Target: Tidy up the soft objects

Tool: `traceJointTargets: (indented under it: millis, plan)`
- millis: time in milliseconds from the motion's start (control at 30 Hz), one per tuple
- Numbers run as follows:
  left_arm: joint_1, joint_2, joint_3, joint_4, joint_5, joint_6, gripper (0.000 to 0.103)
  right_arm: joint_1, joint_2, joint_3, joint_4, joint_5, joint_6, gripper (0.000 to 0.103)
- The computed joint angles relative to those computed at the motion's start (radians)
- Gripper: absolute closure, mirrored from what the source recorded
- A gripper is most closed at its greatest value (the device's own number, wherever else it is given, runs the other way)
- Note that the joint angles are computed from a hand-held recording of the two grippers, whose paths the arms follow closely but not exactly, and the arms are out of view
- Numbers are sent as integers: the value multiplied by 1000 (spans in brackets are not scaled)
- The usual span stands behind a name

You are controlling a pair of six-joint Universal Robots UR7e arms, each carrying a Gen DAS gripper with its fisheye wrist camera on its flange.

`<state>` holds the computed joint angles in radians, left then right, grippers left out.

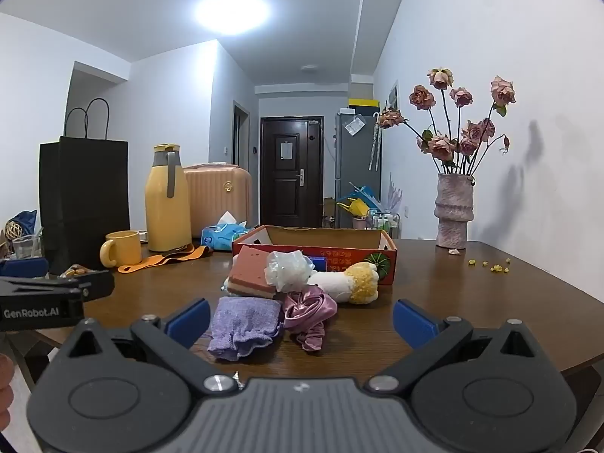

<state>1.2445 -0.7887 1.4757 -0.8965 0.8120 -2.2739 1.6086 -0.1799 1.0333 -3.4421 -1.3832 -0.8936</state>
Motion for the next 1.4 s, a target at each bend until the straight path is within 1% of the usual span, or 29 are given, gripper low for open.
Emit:
traceJointTargets:
  millis: [167, 267, 300, 333, 567, 1400]
  plan:
    - [-1, -5, 12, -13, 10, 22, 0, 6, 7, -8, -7, -10, 16, 0]
    - [-4, -9, 22, -22, 8, 27, 0, 1, 6, 1, -7, -2, 14, 0]
    - [-4, 1, -1, -6, -2, 25, 0, 2, 7, 3, -13, -2, 16, 0]
    - [2, 2, 3, -16, 9, 32, 0, -3, 7, -3, -3, 7, 18, 0]
    - [6, -2, 11, -21, 21, 32, 0, -2, 0, -5, 23, 4, 28, 0]
    - [2, -4, 21, -44, 22, 45, 0, -4, -2, 2, 3, 17, 32, 0]
